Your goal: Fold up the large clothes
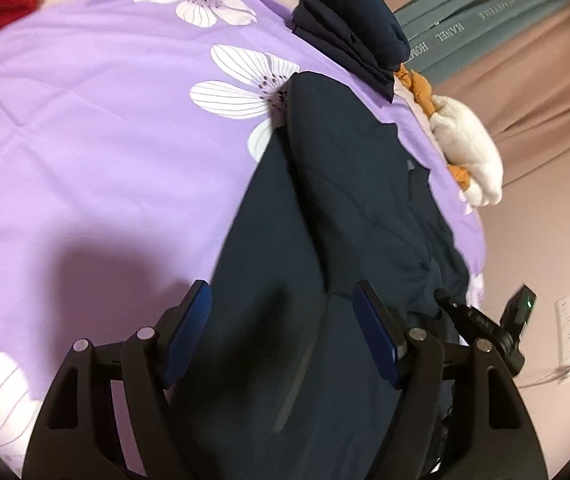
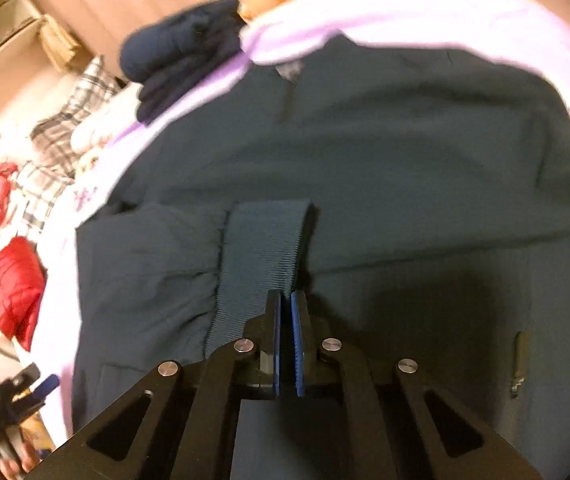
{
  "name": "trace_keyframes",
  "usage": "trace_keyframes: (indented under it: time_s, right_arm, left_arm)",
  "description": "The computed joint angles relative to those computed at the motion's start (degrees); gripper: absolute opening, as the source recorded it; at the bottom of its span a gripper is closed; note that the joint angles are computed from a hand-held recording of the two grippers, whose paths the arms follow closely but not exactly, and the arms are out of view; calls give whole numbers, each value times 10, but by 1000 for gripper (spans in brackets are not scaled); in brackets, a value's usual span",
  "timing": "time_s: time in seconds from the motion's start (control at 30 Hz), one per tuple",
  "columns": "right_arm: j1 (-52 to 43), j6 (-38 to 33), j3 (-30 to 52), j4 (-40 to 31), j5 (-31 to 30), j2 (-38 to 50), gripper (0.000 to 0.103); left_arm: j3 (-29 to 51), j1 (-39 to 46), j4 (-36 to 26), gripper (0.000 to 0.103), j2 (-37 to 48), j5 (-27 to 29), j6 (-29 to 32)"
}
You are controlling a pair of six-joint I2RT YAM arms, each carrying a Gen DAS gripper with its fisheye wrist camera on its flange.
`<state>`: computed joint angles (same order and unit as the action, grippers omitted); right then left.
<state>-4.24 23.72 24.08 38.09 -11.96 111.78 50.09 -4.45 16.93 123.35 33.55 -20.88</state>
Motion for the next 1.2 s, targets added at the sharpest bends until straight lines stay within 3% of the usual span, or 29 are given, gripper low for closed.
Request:
trace_keyframes:
  time_s: [0.13,0.27,0.47,0.6,0.7,0.73,0.8,0.83,0.87,0.9,1.03,1.07,1.1,1.13,1.2]
  right_arm:
    - [-14,-18,-44,-17,10,-123,5]
    - [-102,-16,-75,-17,-5,-222,4]
    - [-235,-53,-57,19,-1,-107,4]
    - [-270,-86,-57,37,-33,-55,4]
    - [-287,-64,-54,53,-72,-37,4]
    - [-291,-58,-49,54,-85,-30,10]
    - [-288,-45,-42,43,-93,-34,32]
    - [-288,-42,-43,53,-93,-32,44]
    - [-280,-31,-40,56,-86,-34,47]
    - [-272,-20,-39,68,-81,-31,47]
    - [-253,-15,22,23,-90,5,46]
    - [-236,-22,47,-5,-78,16,44]
    - [-228,-32,60,-23,-72,23,36]
    - [-209,-44,79,-48,-56,32,13]
    - [-177,-56,89,-61,-10,32,6]
  left_arm:
    - [43,-8,3,73,25,27,-36]
    - [65,-28,34,73,42,38,-90]
    - [154,-59,19,73,97,45,-129]
    - [265,-73,-25,73,159,33,-163]
    - [318,-74,-24,73,197,29,-214]
    - [326,-73,-15,72,205,25,-232]
    - [341,-71,0,70,219,22,-258]
    - [348,-71,3,61,223,15,-266]
    - [354,-71,0,55,226,10,-266]
    - [365,-73,-14,40,229,3,-259]
    - [395,-77,-68,8,235,-48,-221]
    - [393,-76,-69,7,234,-60,-218]
    - [388,-75,-67,8,231,-78,-214]
    - [389,-74,-67,9,232,-93,-210]
    - [388,-67,-66,12,232,-112,-202]
